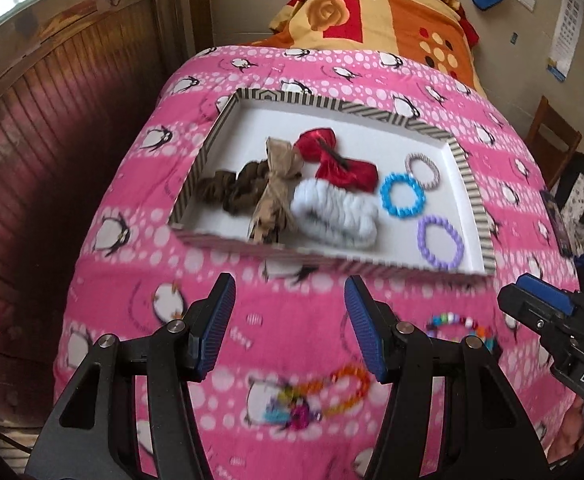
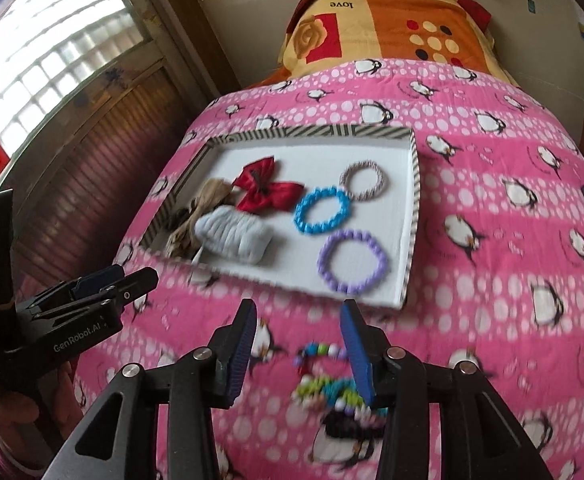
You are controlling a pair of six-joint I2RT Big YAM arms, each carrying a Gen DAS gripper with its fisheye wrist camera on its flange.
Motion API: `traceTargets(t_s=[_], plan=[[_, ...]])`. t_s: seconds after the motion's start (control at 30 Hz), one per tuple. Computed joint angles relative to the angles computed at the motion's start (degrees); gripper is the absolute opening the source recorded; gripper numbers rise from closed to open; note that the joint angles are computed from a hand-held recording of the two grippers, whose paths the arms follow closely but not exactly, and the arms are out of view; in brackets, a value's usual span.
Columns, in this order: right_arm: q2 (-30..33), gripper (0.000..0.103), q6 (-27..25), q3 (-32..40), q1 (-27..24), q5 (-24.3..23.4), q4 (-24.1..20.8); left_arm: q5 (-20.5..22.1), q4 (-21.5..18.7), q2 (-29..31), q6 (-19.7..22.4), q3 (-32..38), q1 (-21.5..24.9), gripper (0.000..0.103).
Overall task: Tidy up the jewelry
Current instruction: 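Move both open tools back over the remaining bracelets beside the box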
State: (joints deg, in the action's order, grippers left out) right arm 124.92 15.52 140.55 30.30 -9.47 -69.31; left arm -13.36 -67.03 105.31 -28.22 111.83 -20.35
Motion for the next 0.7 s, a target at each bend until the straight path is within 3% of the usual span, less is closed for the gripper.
traceTargets(t_s=[0.3, 0.7], plan=[[-8.7, 0.042, 1.1, -15.4, 1.8, 1.9, 5.3, -0.7, 2.2, -5.4, -1.0, -7.8, -1.8, 0.057], [-14.0, 0.042, 1.9, -24.4, 2.3, 3.6, 8.2, -1.9, 3.6, -7.8, -1.6, -11.7, -3.7, 0.057]])
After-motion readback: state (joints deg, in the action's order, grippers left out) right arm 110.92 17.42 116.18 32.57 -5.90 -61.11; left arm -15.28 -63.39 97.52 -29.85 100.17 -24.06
